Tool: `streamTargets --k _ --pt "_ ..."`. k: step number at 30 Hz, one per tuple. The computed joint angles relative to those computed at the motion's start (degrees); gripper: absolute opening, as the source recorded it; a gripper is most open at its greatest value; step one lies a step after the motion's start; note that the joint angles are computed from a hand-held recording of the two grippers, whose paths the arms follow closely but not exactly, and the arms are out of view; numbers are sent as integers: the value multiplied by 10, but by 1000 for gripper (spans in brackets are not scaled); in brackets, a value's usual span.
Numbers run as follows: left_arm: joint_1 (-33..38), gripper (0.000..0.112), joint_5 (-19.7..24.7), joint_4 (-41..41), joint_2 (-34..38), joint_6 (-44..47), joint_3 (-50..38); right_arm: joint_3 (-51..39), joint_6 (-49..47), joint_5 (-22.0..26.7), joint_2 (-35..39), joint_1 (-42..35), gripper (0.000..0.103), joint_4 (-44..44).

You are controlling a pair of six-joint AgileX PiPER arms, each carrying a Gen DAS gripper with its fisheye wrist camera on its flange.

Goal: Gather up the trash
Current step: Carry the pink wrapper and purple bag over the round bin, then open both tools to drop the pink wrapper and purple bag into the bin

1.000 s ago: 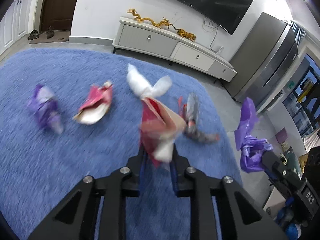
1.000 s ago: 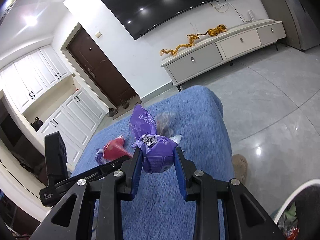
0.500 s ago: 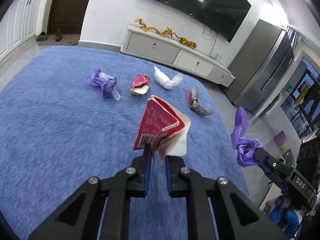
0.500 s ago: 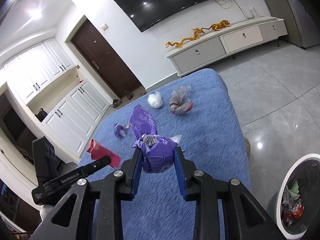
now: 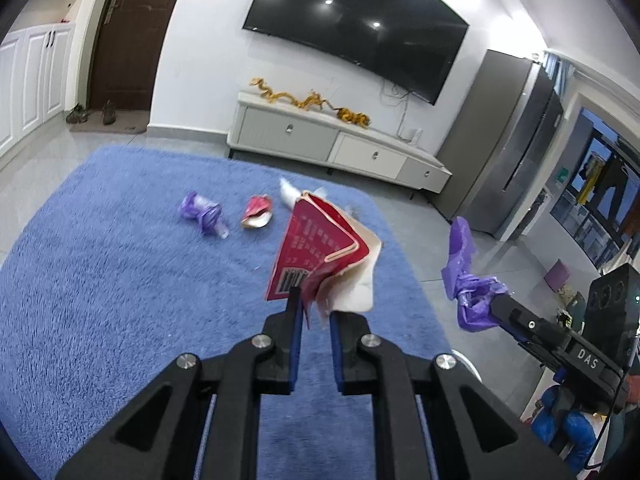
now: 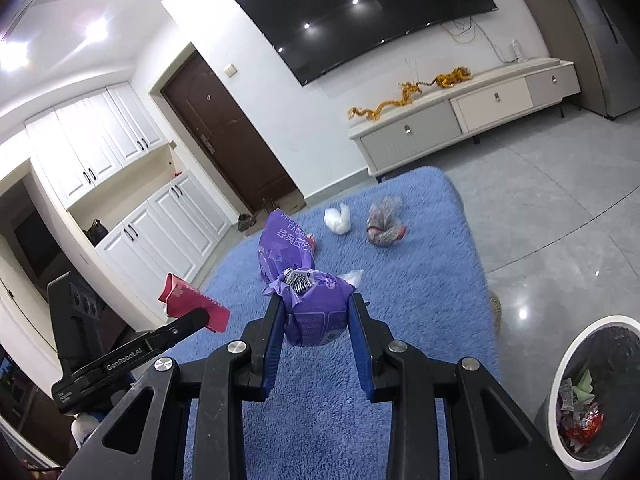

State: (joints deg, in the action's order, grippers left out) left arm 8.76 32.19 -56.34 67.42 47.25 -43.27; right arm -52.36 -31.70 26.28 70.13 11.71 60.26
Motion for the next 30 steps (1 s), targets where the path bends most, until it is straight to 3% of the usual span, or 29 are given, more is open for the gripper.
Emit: streamTargets --k 3,8,12,17,23,30 --pt "-34 12 -8 24 -14 -29 -7 15 -2 7 -29 -29 29 -3" --pt "-154 12 -45 103 1 -121 -42 49 3 26 -77 -96 29 -23" --pt "-253 12 -59 150 38 -181 -76 95 -29 63 -109 -202 29 -12" --pt "-386 12 -78 214 138 -249 -151 142 -89 118 -118 -358 29 6" --pt "-484 12 -60 255 294 -299 -280 187 -189 139 -51 -527 30 30" --pt "-536 13 21 276 479 -329 -481 197 -289 114 80 -607 32 78"
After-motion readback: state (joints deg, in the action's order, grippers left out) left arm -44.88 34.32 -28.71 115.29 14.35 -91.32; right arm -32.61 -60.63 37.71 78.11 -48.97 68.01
